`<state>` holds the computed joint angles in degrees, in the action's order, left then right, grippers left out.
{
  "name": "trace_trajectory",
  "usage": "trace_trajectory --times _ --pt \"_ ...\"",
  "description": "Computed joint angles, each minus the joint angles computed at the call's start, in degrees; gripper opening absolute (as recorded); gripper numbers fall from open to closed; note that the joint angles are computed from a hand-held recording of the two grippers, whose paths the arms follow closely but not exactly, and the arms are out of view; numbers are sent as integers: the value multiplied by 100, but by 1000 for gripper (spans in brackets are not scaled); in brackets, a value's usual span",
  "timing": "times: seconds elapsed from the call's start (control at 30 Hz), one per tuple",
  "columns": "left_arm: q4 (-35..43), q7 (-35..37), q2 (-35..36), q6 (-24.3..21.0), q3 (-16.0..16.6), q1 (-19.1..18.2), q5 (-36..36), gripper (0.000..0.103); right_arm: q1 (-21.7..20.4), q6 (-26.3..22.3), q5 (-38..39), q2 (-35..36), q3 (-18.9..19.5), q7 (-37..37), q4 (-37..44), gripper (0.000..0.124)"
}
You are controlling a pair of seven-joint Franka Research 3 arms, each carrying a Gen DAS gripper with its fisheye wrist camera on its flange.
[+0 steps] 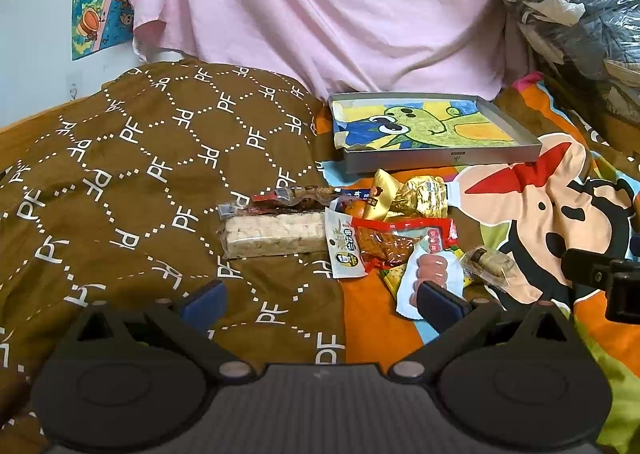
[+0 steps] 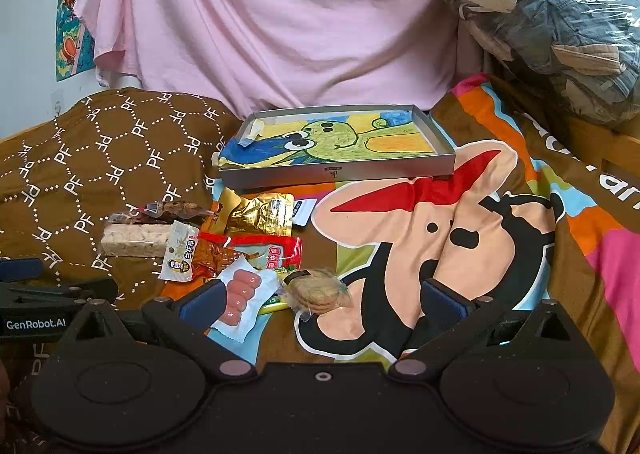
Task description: Organize snacks
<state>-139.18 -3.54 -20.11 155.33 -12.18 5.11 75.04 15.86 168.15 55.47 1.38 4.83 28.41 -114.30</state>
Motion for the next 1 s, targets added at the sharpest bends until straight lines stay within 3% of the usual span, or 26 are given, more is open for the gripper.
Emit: trace_trajectory --times 1.0 --pt "-12 74 -22 42 18 17 -63 103 7 -11 104 -11 13 -150 -13 102"
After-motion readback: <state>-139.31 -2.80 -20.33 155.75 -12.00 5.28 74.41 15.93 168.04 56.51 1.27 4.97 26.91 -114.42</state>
